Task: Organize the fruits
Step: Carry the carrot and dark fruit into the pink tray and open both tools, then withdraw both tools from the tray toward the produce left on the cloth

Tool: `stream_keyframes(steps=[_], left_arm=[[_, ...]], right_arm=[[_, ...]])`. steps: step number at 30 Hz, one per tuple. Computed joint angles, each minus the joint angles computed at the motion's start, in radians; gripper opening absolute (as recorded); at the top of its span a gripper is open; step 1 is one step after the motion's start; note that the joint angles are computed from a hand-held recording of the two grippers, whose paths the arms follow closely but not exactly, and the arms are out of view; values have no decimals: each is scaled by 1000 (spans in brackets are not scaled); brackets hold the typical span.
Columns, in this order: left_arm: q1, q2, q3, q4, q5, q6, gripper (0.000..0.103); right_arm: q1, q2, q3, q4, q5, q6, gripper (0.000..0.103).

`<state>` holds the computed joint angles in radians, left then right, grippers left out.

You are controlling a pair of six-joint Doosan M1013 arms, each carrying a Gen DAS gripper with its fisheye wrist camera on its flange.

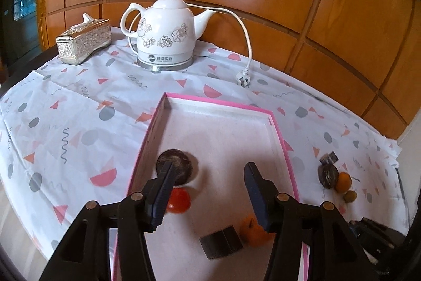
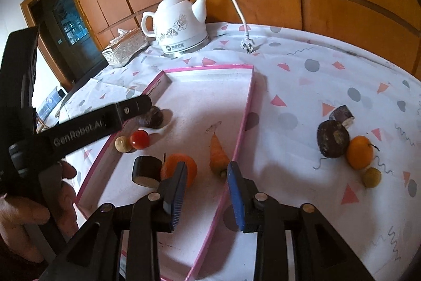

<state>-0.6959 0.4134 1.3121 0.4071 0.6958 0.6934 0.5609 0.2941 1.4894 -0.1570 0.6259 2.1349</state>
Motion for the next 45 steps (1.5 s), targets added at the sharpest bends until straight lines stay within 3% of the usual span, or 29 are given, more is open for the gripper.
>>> stream_keyframes(steps=[24, 45], left_arm=[[-47, -4, 3, -25, 2, 98, 58], [-73, 33, -71, -165, -10, 325, 58]], right_arm=[[17, -68, 85, -342, 45, 362, 32], [-41, -137, 203, -438, 128, 648, 33]])
